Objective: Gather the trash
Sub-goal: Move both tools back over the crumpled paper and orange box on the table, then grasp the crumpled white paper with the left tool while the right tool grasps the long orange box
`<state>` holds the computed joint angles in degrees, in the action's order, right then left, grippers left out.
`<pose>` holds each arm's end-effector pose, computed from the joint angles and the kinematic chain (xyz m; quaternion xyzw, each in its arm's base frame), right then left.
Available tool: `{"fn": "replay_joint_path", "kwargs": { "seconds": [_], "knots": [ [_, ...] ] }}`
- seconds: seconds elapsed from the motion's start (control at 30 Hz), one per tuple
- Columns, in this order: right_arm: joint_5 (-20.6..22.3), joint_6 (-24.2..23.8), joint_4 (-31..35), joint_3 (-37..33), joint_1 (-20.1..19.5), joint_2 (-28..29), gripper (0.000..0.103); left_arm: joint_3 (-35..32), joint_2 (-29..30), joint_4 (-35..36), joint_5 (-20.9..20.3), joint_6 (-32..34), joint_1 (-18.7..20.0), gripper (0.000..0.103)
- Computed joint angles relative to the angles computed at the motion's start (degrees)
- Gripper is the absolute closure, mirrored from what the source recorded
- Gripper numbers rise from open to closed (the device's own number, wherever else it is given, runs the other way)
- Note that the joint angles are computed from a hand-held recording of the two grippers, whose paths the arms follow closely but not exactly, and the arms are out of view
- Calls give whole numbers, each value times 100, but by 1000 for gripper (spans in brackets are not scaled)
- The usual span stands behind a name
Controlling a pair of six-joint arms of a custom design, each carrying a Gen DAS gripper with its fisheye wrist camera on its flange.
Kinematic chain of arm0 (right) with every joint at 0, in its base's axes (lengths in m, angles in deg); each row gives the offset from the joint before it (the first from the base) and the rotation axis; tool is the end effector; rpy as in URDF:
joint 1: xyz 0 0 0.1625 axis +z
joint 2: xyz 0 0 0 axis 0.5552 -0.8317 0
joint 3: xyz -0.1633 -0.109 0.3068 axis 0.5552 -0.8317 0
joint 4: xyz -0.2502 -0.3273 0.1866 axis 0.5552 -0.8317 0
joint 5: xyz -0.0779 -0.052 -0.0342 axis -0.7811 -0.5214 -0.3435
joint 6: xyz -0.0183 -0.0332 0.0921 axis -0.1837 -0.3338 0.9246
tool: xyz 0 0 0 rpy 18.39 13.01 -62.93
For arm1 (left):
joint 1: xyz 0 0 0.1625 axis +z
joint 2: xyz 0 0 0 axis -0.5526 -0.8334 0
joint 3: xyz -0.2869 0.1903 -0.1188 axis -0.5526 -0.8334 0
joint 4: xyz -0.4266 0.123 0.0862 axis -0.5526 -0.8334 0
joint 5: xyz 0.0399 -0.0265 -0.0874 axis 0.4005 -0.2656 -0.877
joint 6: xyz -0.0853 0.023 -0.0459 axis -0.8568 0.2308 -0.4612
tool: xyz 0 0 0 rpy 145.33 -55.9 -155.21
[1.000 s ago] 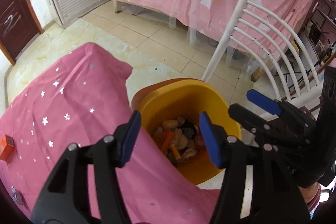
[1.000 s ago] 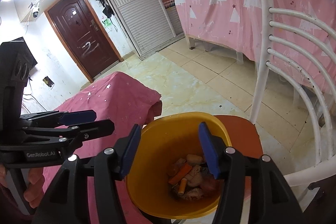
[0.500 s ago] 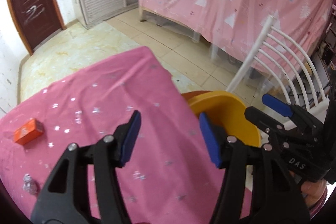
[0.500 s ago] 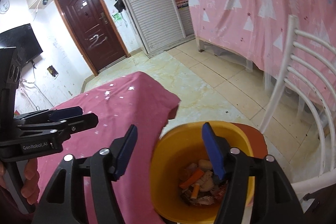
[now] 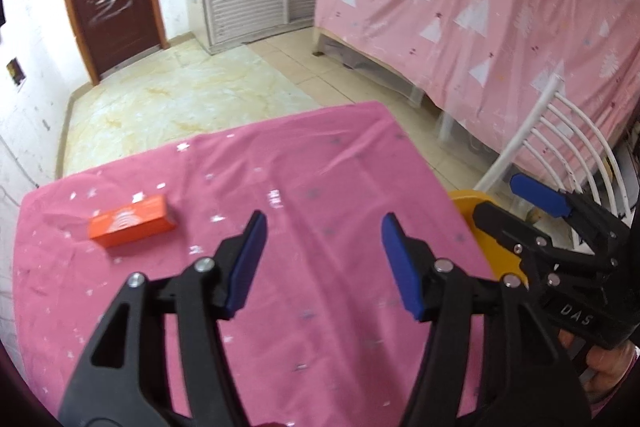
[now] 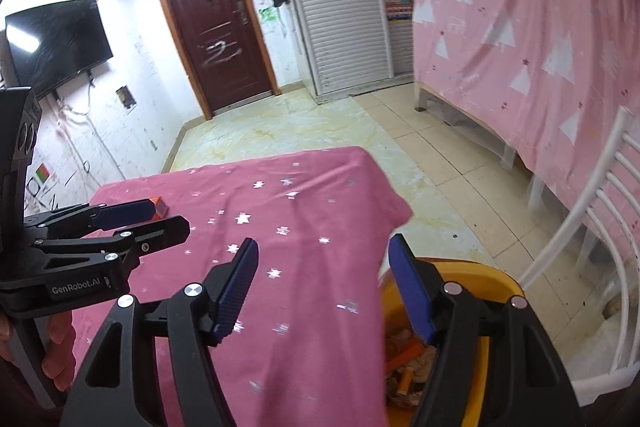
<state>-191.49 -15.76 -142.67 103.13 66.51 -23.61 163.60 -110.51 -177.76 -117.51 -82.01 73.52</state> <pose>0.1746 -0.4231 0.1733 0.2213 -0.8892 0.3325 0.2231 -0.1903 -0.4271 0.1815 0.2040 0.8960 -0.2683 0.2890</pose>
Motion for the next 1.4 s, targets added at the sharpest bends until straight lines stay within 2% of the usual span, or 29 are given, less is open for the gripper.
{"fn": "replay_joint_path", "kwargs": {
  "seconds": [0.13,0.47,0.6,0.83,0.97,1.07,1.23,1.4],
  "knots": [
    [-118,14,42,-204,249,362,39,232,-449,143,345,-159,6,27],
    [-265,67,193,-746,749,1239,34,657,-1606,1105,769,-498,137,17],
    [-318,74,261,-985,922,1628,32,746,-1936,1319,731,-498,304,17],
    [-392,84,395,-1319,1091,2083,29,790,-2242,1300,381,-336,683,17],
    [-426,110,448,-1442,1165,2251,28,826,-2376,1282,114,-234,847,22],
    [-441,137,503,-1556,1218,2390,27,816,-2430,1319,-26,-139,996,33],
    [-469,110,612,-1775,1329,2665,27,939,-2663,1341,-55,8,1063,43],
    [-474,111,706,-1989,1430,2929,27,976,-2805,1337,-150,179,1199,44]
  ]
}}
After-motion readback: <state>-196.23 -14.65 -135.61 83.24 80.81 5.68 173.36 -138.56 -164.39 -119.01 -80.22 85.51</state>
